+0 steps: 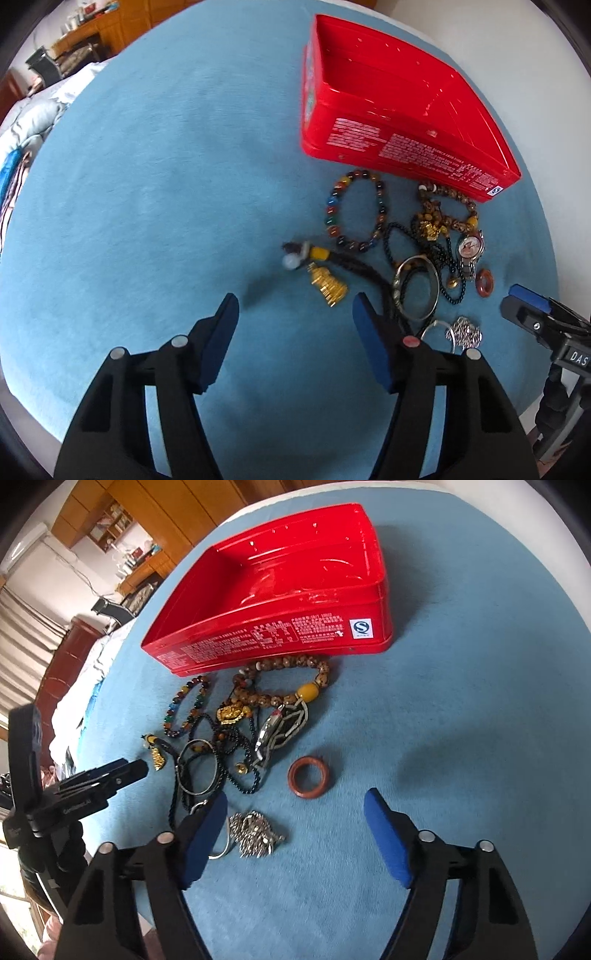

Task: Organize jewelry
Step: 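Grasp the gold Buddha pendant with the left gripper while the right gripper grasps the brown wooden ring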

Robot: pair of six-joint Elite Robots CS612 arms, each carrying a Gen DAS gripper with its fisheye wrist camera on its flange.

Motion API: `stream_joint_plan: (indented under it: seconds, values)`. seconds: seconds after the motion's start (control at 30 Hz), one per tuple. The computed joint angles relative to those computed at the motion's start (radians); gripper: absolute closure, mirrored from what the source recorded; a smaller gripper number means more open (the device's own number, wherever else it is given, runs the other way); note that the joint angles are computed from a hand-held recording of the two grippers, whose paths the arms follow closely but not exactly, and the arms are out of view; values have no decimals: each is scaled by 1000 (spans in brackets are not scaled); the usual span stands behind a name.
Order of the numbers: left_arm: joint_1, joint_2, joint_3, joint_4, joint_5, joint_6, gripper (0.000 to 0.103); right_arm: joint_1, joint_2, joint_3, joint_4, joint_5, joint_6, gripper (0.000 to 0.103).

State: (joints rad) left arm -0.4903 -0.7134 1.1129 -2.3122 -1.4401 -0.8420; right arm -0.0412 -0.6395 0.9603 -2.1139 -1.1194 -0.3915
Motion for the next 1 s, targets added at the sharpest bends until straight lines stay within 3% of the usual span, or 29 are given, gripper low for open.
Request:
stream_joint_plan:
  seconds: [0.07,0.2,0.27,0.5,0.7,0.77,1.0]
  values:
    - [1,13,-23,24,-11,9,49,2,10,-18,12,-7,-9,32]
    - [-3,25,-53,71,7,26,55,5,28,-50,28,-17,-15,34]
    - [-4,29,-62,85,6,34,64,7,34,-59,31,-21,-18,34]
    - [-5,34,-69,109,9,67,68,11,55,-96,61,-27,-35,34]
    - [1,48,-87,110,12,72,90,18,66,-116,68,-41,-47,34]
    - [20,71,-138,135,-6,86,91,18,67,-119,69,-45,-48,34]
    - [36,56,-113,102,-16,106,94,25,66,-119,64,-74,-52,40]
